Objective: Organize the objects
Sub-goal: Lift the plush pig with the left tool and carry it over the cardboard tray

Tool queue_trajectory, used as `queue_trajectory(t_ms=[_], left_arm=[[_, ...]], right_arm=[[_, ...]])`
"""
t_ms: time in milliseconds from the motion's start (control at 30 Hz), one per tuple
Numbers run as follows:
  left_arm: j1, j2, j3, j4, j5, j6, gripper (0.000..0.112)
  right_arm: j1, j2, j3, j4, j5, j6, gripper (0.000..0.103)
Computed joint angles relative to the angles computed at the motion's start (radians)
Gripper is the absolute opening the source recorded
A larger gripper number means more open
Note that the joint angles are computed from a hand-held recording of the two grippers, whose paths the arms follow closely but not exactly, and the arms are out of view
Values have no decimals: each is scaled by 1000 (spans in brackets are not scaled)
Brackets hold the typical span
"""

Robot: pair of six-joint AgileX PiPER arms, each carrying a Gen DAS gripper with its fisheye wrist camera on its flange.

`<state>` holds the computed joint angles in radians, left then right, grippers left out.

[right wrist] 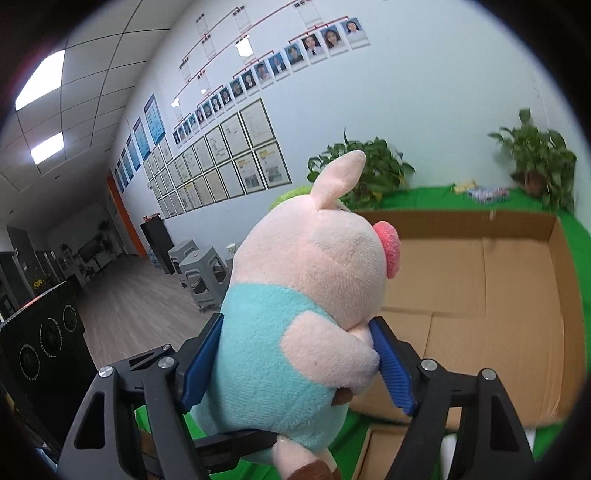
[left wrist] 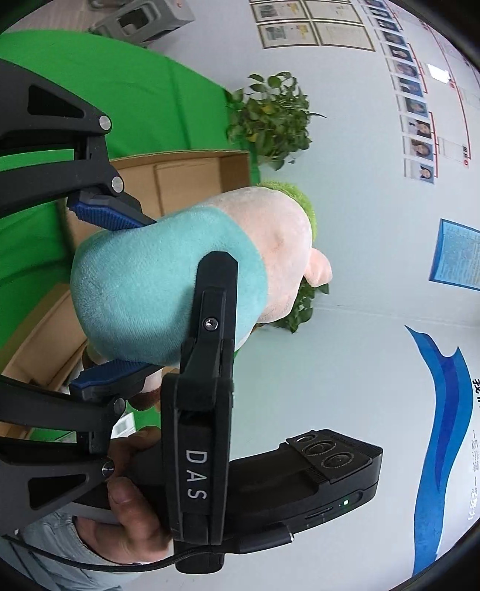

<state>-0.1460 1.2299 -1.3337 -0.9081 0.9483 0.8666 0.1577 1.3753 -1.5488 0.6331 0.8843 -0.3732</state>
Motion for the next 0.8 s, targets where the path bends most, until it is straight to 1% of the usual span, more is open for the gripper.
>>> queue_trajectory(t_ms=[100, 200, 233, 300, 400, 467, 500, 600, 700, 800], left_arm=[[-10, 74, -95, -6, 9, -17, 58], [-8, 157, -204, -5, 26, -33, 58], [15, 166, -203, -26, 39, -6, 58], [32, 222, -266, -34, 64, -10, 58], [59, 274, -267, -61, 60, 40, 58], [71, 319, -262, -81, 55, 76, 58], [75, 353, -284, -81, 68, 70, 58], [78, 435, -291, -82, 60, 88, 58], [79, 525, -326, -64, 49, 89, 58], [83, 583, -335, -63, 44, 97, 58]], right_arm=[[-19, 9, -31, 2, 27, -9, 76], [-15, 25, -47, -7, 14, -6, 76], [-19, 44, -72, -4, 17, -7, 76], [-13, 67, -88, -9, -1, -13, 76], [-14, 138, -158, 2, 14, -10, 76], [-6, 167, -161, 8, 0, -20, 76], [3, 182, -165, -1, -5, -12, 76], [24, 231, -145, -18, -37, -5, 76], [40, 288, -115, -16, -83, -16, 76], [50, 330, -82, 9, -141, -55, 75]])
